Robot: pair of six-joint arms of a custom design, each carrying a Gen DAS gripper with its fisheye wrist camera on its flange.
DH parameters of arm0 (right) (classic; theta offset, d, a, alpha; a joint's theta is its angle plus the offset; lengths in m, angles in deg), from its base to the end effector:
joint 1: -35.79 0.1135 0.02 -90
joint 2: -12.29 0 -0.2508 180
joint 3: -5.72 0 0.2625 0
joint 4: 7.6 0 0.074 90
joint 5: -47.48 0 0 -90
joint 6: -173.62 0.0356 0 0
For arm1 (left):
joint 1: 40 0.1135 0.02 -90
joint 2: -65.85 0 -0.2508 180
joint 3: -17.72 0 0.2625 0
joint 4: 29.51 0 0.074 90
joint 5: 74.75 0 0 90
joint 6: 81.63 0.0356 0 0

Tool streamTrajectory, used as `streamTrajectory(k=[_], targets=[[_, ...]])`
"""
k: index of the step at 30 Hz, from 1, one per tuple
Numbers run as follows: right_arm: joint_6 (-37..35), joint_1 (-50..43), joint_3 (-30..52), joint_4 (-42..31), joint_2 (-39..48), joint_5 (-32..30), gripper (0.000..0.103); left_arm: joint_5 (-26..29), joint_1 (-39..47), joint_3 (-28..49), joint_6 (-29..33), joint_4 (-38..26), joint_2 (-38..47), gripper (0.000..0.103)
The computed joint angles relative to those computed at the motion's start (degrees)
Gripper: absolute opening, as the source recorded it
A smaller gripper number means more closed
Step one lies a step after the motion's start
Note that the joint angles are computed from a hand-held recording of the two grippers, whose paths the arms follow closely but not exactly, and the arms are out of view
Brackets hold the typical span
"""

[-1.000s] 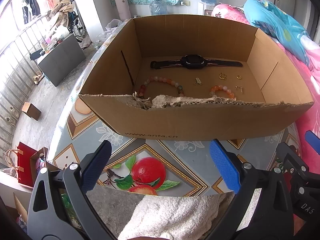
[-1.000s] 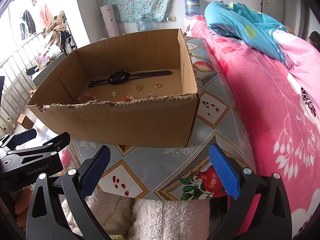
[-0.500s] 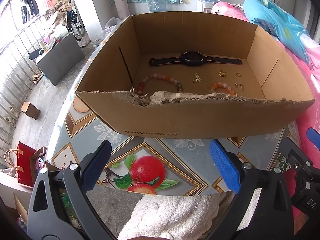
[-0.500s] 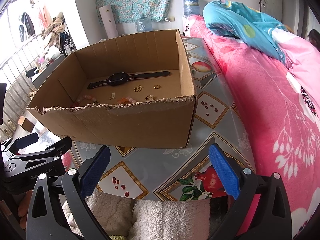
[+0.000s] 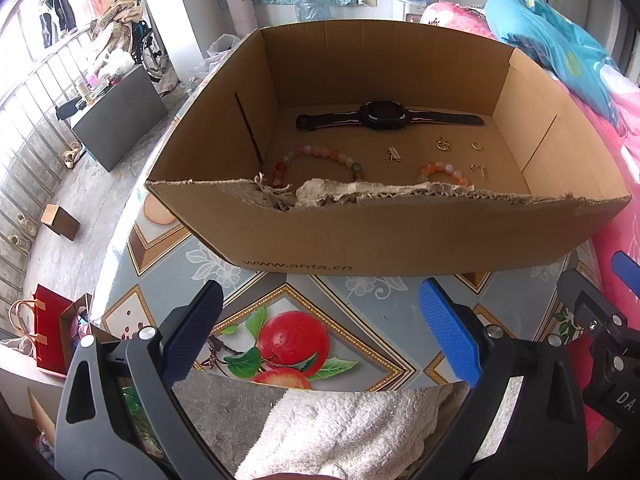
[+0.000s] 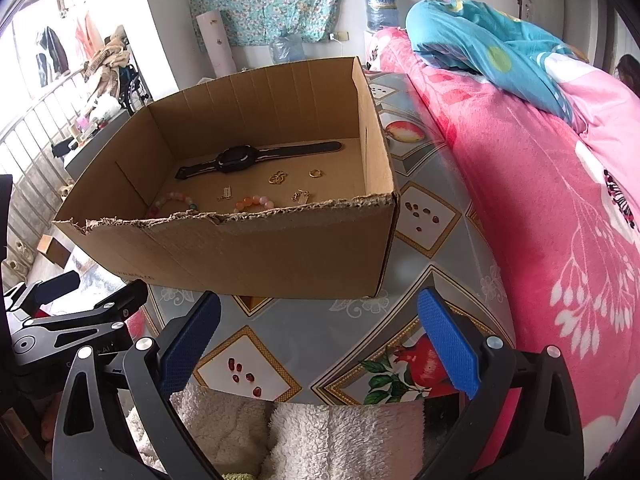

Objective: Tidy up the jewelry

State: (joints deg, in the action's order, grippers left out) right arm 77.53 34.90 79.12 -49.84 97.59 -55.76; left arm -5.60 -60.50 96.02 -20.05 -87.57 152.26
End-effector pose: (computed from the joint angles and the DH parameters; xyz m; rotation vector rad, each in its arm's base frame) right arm 0.3200 0.0032 0.2213 -0.2067 2.4871 0.2398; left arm 0.2925 -0.0958 0.2287 -0.2812 2.5959 0.2090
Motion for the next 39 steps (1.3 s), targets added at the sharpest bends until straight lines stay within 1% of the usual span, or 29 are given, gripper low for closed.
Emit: streamTrajectory(k=[39], targets=[[0.2,0.1,0.8,-0.7,0.8,-0.1,0.096,0.0,-0.4,0.0,0.0,0.1,0.2,0.095]])
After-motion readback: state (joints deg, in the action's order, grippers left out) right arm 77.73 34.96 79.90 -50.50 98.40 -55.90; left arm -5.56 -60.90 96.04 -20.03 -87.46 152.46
